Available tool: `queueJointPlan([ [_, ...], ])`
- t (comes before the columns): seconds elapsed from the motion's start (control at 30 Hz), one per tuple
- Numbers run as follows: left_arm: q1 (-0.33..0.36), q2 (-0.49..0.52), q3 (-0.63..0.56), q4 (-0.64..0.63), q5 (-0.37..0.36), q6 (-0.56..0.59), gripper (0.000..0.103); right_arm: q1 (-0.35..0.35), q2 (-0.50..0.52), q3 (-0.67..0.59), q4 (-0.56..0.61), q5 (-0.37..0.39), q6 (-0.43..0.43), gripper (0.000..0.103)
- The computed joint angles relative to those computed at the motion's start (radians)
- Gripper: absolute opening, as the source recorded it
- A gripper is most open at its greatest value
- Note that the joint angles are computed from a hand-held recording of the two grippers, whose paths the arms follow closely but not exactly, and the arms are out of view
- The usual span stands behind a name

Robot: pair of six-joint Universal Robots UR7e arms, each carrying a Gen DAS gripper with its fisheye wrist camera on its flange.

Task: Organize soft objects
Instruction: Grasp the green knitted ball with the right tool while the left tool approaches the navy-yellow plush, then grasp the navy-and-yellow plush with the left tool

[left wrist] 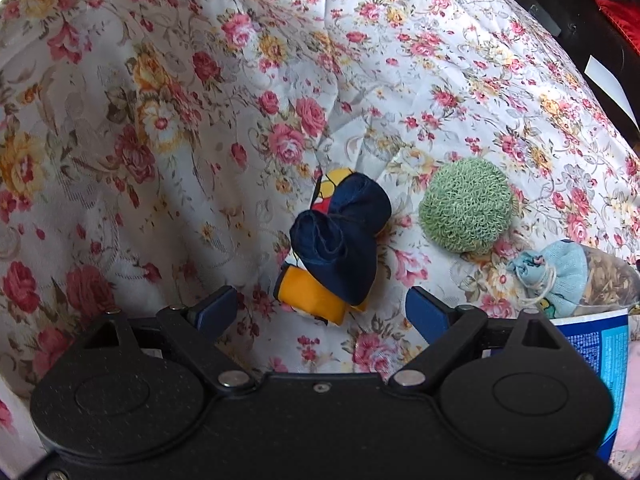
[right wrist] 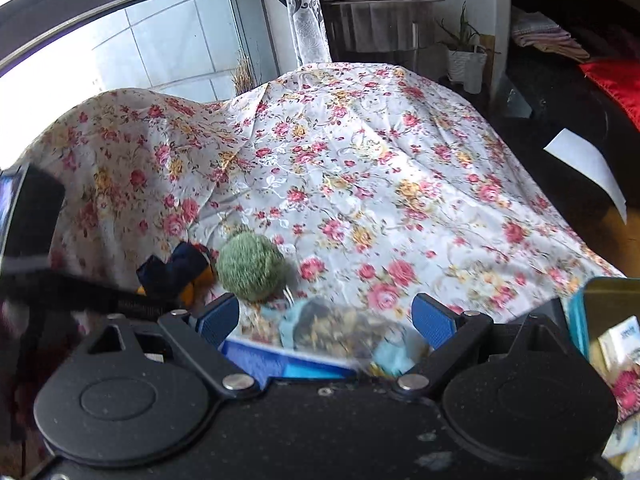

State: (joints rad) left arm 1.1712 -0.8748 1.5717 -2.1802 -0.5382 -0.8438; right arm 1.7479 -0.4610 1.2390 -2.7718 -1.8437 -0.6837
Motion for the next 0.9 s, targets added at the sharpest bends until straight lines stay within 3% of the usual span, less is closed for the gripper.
queueJointPlan([
  [0.33, 0.012, -0.011, -0.003, -0.006, -0.064, -0.012, 0.088, 0.041, 0.189, -0.273, 0.179, -0.014, 0.021, 0.094],
  [0.53, 0.014, -0.008, -0.005, -0.013, -0.062, -0.001, 0.088, 0.047, 0.307, -0.45, 0.343, -0.056, 0.089, 0.093],
  [0.6, 0.014, -0.005, -0.006, -0.014, -0.056, 0.005, 0.088, 0.048, 0.345, -0.511, 0.408, -0.074, 0.108, 0.087],
  [0.7, 0.013, -0.002, -0.001, -0.04, -0.048, 0.026, 0.088, 0.044, 0.37, -0.563, 0.492, -0.089, 0.137, 0.066],
  [0.9, 0.01, 0.0, 0.042, -0.215, -0.018, 0.115, 0.088, 0.028, 0.337, -0.547, 0.474, -0.035, 0.201, 0.061],
])
